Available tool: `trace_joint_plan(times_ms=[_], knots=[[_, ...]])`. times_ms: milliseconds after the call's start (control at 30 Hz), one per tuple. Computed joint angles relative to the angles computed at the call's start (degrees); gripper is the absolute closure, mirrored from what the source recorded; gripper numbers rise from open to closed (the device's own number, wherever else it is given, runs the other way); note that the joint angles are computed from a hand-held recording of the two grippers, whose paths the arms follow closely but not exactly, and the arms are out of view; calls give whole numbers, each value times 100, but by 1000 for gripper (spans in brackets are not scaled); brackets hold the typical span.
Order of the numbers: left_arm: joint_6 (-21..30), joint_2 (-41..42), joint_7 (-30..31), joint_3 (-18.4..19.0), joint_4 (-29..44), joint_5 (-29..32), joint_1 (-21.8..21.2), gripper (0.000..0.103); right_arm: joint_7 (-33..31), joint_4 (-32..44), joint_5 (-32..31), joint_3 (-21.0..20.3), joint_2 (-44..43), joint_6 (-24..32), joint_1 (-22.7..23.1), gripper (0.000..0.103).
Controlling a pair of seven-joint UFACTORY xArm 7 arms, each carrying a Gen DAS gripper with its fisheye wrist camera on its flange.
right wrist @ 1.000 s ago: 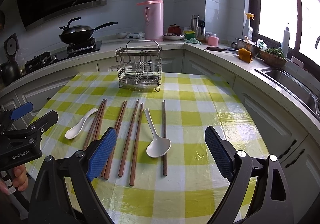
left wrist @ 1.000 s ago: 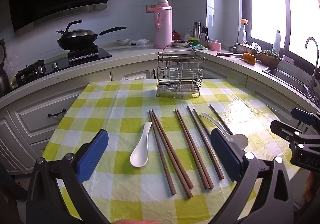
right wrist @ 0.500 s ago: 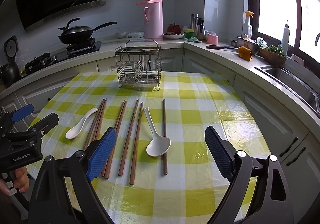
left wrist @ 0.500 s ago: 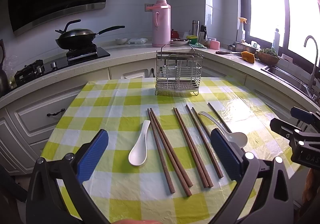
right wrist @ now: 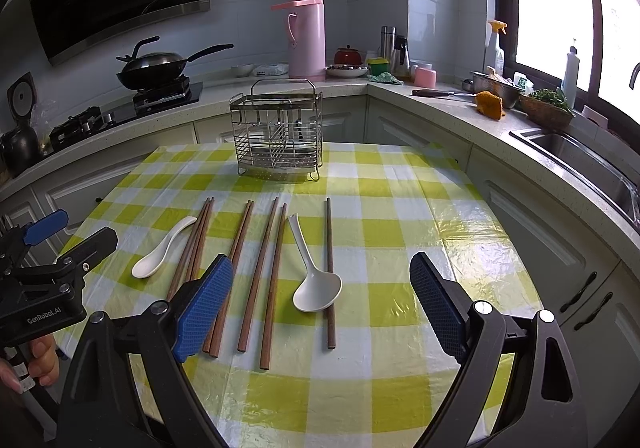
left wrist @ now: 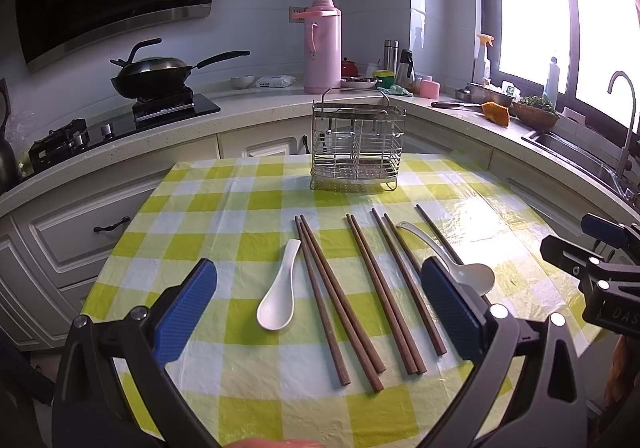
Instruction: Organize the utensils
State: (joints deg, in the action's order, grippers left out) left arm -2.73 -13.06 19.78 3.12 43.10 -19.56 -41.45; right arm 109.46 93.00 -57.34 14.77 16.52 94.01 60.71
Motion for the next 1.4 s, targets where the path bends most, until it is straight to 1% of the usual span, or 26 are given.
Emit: trace_joint_plan(times_ms=[600,633,1033,1133,1200,1233,1300,1400], knots=[[32,-13,-1,8,-5,-9,-17,4,11,13,1,-11,10,-18,11,18],[50,9,41,63,28,-39,-69,4,12,11,1,-10,9,-19,10,18],[95,15,102,-110,1,-97,93,4,61,-42,20,-21,22,24,7,18],[128,36,321,119,21,-282,-168,4,165,-174,33,-8,-47,19,-26,18],[174,58,648,430,56,-586,-510,4,243,-324,28,13,-142,-8,-66,18],[250,74,806,497,93,-749,-573,4,286,-380,29,28,-166,-17,-92,18],[330,138,669,191,126,-652,-179,4,374,-552,71,57,-257,-110,-178,18],[177,272,869,115,166,-861,-78,4,510,-898,178,103,-414,-390,-373,18]])
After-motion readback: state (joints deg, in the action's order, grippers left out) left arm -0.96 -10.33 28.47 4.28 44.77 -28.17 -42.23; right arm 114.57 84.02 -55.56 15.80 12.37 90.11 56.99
